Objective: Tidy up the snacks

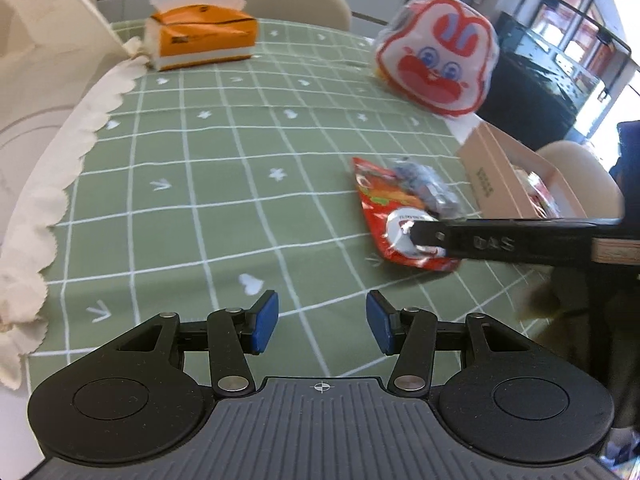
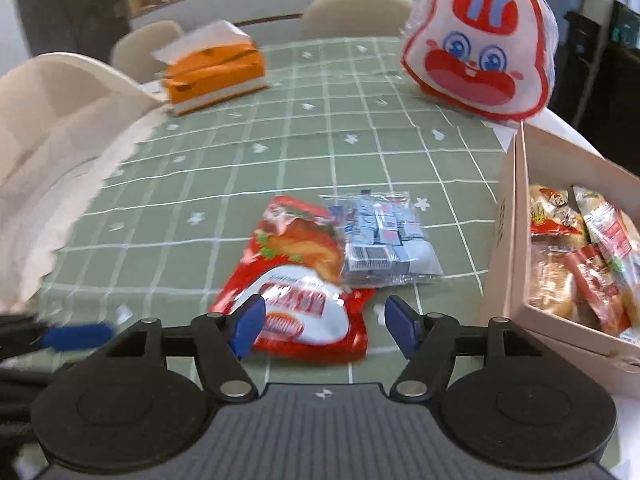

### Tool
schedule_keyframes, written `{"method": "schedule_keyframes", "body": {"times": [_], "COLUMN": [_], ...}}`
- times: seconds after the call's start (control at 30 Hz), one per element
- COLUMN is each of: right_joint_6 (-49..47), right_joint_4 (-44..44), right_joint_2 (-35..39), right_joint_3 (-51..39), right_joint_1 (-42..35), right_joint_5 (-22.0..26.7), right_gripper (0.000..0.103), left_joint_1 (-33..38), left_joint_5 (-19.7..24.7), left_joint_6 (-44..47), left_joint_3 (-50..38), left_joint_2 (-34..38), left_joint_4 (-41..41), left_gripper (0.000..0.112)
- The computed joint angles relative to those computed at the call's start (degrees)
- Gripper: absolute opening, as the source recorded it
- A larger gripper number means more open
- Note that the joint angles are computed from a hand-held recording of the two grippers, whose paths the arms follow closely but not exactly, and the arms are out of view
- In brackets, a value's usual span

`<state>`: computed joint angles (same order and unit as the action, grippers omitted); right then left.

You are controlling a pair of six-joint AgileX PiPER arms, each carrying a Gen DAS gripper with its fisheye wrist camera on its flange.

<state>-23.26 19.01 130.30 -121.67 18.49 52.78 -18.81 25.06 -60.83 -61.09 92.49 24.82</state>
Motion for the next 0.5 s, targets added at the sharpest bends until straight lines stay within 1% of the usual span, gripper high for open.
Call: {"method": "schedule_keyframes", "body": {"times": [0.07, 0.1, 0.2, 0.23, 0.3, 0.37, 0.4, 0.47, 0.5], "right_joint_6": [1.8, 2.3, 3.3, 3.4, 1.8, -0.3, -1.7, -4.3, -5.3], "right_joint_4": [1.7, 3.1, 6.3, 6.3, 7.9, 9.7, 10.1, 11.2, 11.7], "right_joint_2": [1.5, 1.6, 3.6, 3.6, 3.3, 2.3, 0.8, -2.1, -3.0], "right_joint_3": [-0.6, 0.3, -1.8, -1.9, -2.1, -1.2, 0.9, 5.2, 6.5], "right_joint_1": [0.0, -0.2, -1.1, -1.1, -1.8, -2.6, -2.9, -3.7, -4.2], "right_joint_5": [-1.8, -3.3, -2.0, -1.7, 0.6, 2.5, 2.1, 1.4, 1.8], "right_gripper": [0.075, 0.075, 0.079, 0.079, 0.069, 0.047, 0.043, 0.027, 0.022], "left_joint_1": [0.6, 0.9, 1.8, 1.9, 2.1, 2.0, 1.9, 1.7, 1.6], "left_joint_5": [-0.3, -0.4, -0.6, -0.7, -1.0, -1.1, -1.1, -1.0, -1.1], "left_joint_6": [-0.3, -0.6, -0.2, -0.3, -0.1, 0.3, 0.4, 1.0, 1.3], "left_joint_3": [1.2, 1.9, 2.9, 3.1, 3.3, 3.0, 2.7, 2.0, 1.7], "left_joint_2": [-0.8, -1.2, -1.6, -1.7, -1.8, -1.6, -1.4, -0.9, -0.6], "left_joint_4": [0.2, 0.3, -0.6, -0.8, -1.3, -1.8, -1.9, -2.3, -2.6], "left_gripper": [0.054, 0.054, 0.053, 0.053, 0.053, 0.053, 0.053, 0.053, 0.053]}}
